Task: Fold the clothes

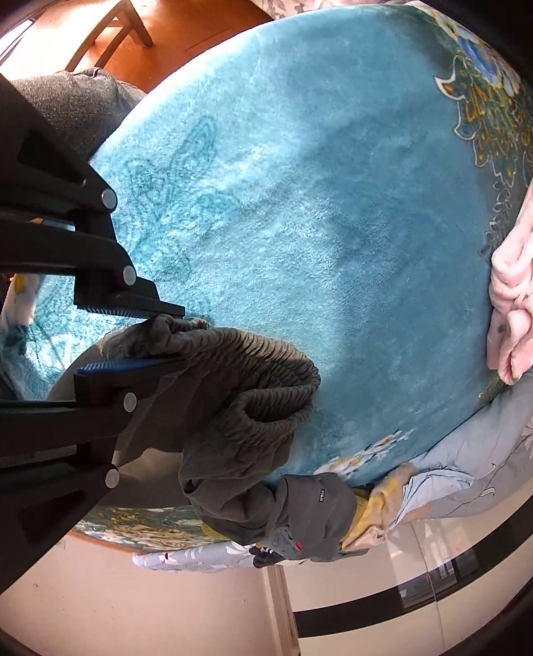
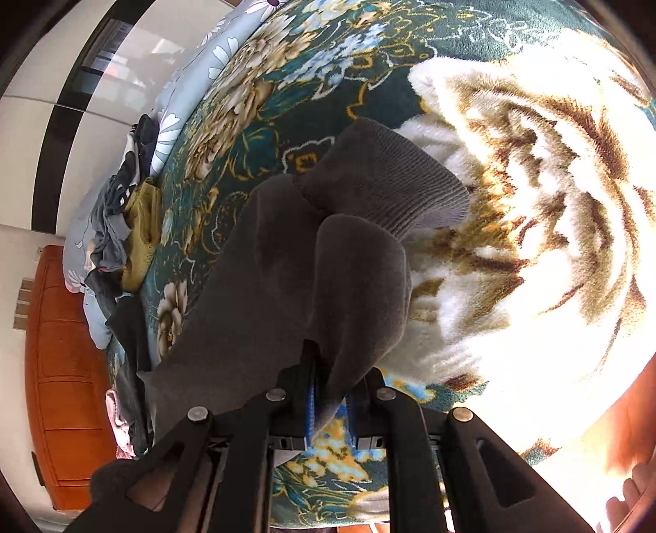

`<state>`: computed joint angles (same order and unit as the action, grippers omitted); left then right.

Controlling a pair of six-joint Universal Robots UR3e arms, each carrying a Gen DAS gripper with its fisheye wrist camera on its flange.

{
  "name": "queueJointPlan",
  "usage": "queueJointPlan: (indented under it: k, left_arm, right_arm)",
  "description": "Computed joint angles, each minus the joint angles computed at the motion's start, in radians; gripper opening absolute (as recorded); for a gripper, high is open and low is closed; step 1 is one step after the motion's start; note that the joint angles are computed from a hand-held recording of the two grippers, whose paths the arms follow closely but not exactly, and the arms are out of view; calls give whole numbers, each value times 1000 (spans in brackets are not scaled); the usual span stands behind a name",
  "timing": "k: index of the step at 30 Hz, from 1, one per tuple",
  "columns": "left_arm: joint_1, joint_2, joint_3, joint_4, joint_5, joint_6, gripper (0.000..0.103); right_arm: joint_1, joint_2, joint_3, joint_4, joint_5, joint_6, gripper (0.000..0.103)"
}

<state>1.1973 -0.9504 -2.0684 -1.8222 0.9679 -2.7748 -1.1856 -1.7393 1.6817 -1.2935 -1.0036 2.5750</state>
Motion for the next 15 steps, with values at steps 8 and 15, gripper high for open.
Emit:
queueJointPlan:
  k: [8, 15]
  left_arm:
    - [176, -40, 242, -295, -2, 81, 49]
    - [-121, -116, 58, -4, -180, -252, 59]
  right_arm:
    - [4, 90, -297, -56, -180, 126, 36]
    - [469, 341, -622, -217, -114, 344, 39]
